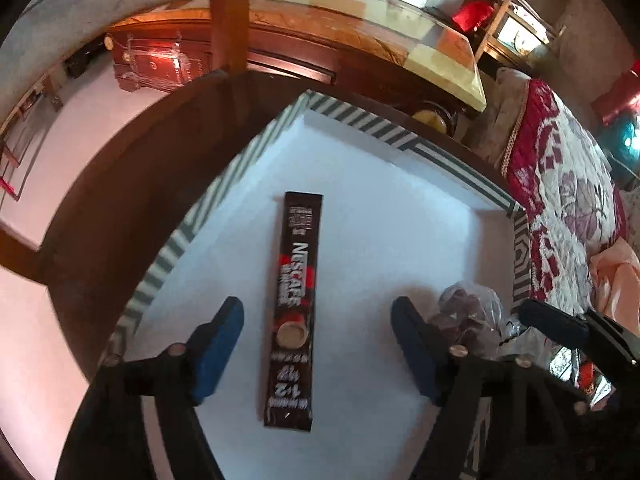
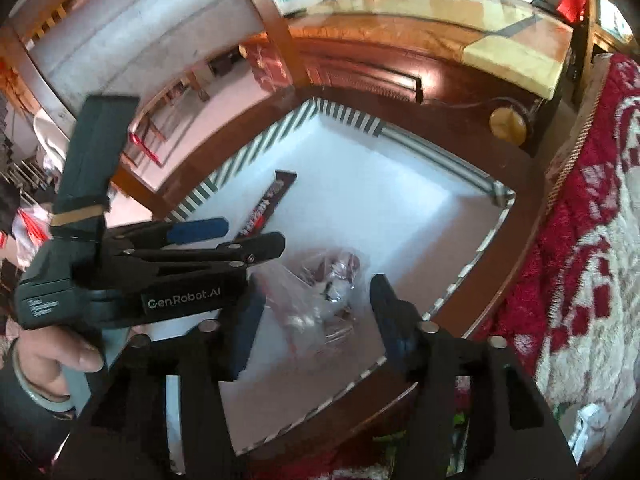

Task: Organize snacks

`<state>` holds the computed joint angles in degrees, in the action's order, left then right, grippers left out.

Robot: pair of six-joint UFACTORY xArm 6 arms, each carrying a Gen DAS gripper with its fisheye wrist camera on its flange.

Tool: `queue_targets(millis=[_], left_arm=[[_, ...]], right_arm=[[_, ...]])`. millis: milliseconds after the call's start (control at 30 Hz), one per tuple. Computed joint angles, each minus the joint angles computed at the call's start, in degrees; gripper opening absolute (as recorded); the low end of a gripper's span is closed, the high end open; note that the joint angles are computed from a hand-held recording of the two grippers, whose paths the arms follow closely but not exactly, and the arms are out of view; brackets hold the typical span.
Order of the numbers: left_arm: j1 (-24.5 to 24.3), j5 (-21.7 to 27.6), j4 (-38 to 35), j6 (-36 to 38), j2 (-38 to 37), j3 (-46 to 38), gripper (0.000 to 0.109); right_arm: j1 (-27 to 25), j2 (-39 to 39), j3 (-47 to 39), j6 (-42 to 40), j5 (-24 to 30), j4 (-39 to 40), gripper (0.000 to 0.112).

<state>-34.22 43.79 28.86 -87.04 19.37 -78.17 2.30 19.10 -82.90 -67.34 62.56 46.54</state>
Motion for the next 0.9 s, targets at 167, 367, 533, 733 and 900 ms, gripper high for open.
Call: queue_targets(millis=[167, 367, 533, 733, 900], left_arm=[[-3.7, 6.5, 5.7, -5.6, -3.8, 0.5, 0.079], [-10.4, 9.2, 11.6, -10.8, -4.4, -2.1, 0.087], [-13.1, 5.6, 8.6, -7.9, -0.1, -7.6, 0.087], [-16.0, 7.9, 5.5, -0.4, 6.5, -18.3, 0.088], [-16.9, 8.7, 4.4, 1.7, 9.8, -22.8, 0.089]], right_arm=[[-4.2, -4.8, 4.0, -6.0, 1.2, 3.0, 0.055], [-13.3, -6.1, 5.8, -8.1, 6.8, 5.1, 0.058], [-19.6, -5.5, 6.3, -7.2, 8.8, 1.6, 0.058], [-26.3, -2.9, 4.0, -4.1, 9.7, -1.2, 0.058], [-29.3, -2.6, 3.4, -3.9, 9.7, -1.7, 0.058]])
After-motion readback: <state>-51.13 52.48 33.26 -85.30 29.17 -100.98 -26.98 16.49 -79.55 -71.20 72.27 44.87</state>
